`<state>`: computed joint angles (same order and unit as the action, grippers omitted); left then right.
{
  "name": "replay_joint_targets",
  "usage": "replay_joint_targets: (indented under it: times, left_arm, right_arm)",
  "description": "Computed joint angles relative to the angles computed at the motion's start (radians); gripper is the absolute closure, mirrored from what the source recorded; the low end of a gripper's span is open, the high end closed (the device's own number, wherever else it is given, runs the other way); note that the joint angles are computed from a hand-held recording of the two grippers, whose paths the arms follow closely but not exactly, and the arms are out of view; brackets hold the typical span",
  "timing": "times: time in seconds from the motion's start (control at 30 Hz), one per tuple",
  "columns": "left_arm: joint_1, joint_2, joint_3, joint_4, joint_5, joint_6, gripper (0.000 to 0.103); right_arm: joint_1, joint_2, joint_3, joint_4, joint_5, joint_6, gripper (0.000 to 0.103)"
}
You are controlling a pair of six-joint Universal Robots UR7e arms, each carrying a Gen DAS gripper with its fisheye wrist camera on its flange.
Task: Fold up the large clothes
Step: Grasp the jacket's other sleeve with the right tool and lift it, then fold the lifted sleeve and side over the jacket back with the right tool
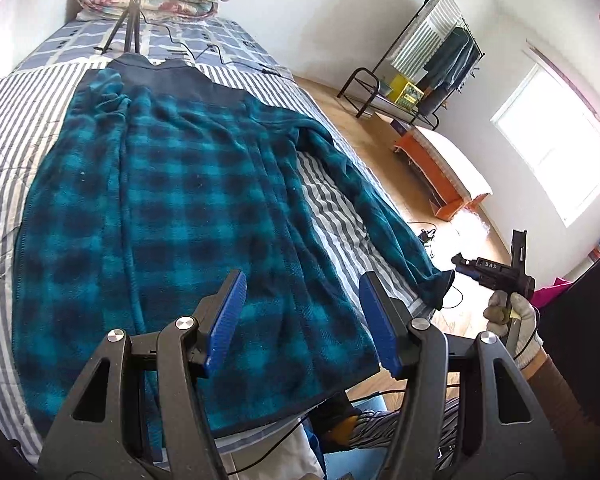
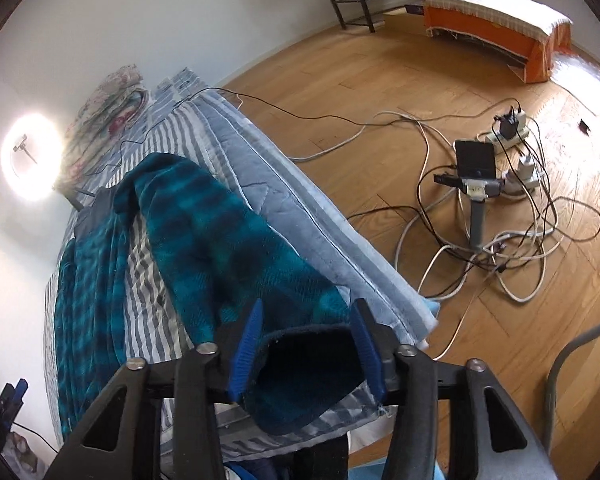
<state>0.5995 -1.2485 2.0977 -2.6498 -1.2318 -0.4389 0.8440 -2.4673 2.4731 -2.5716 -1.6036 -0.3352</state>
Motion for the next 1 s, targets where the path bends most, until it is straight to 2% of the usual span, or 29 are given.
replay_joint_targets:
  times: [0.1,0.17,0.3,0.37,0.43,0.5,0.53,0.6,0.63,0.7,0.8,0.9,1.0]
  left_arm:
    - [0.007,0.016,-0.006,0.005,-0.015,-0.006,0.043]
    - [0.007,0.018,-0.005,0.009,-0.018,-0.003,0.043]
    - [0.004,0.019,-0.005,0.008,-0.027,0.005,0.043]
    - [0.004,0.020,-0.005,0.009,-0.025,0.006,0.043]
    - [0.005,0.021,-0.007,0.008,-0.024,0.005,0.043]
    - [0.006,0.021,-0.008,0.002,-0.026,0.004,0.043]
    - [0.006,0.021,-0.009,0.001,-0.025,0.006,0.043]
    - [0.007,0.020,-0.009,-0.001,-0.024,0.008,0.043]
    - [0.008,0.018,-0.007,-0.002,-0.025,0.006,0.043]
    - [0.009,0.017,-0.006,-0.001,-0.027,0.004,0.043]
    - [0.008,0.015,-0.005,0.005,-0.025,0.005,0.043]
    - [0.006,0.014,-0.003,0.006,-0.025,0.005,0.043]
    - [0.007,0.017,-0.005,0.004,-0.027,0.004,0.043]
  right_arm:
    - [0.103,0.071,0.002,-0.076,-0.098,-0.033,0.067]
    - [0.123,0.096,-0.010,-0.017,-0.134,-0.060,0.076]
    - [0.123,0.117,0.004,0.085,-0.255,-0.099,0.081]
    - [0.111,0.106,0.015,0.090,-0.261,-0.115,0.081]
    - [0.063,0.060,0.008,0.133,-0.197,-0.114,0.081]
    - [-0.010,0.002,0.001,0.181,-0.098,-0.140,0.075]
    - [-0.058,-0.040,-0.004,0.201,-0.029,-0.171,0.071]
    - [-0.118,-0.076,-0.006,0.202,0.043,-0.183,0.060]
    - [-0.186,-0.099,-0.014,0.225,0.115,-0.186,0.052]
    - [-0.256,-0.102,-0.032,0.259,0.191,-0.179,0.052]
    - [-0.309,-0.071,-0.046,0.255,0.231,-0.159,0.052]
    - [-0.327,-0.040,-0.053,0.251,0.241,-0.132,0.052]
    - [-0.373,-0.044,-0.053,0.290,0.283,-0.144,0.052]
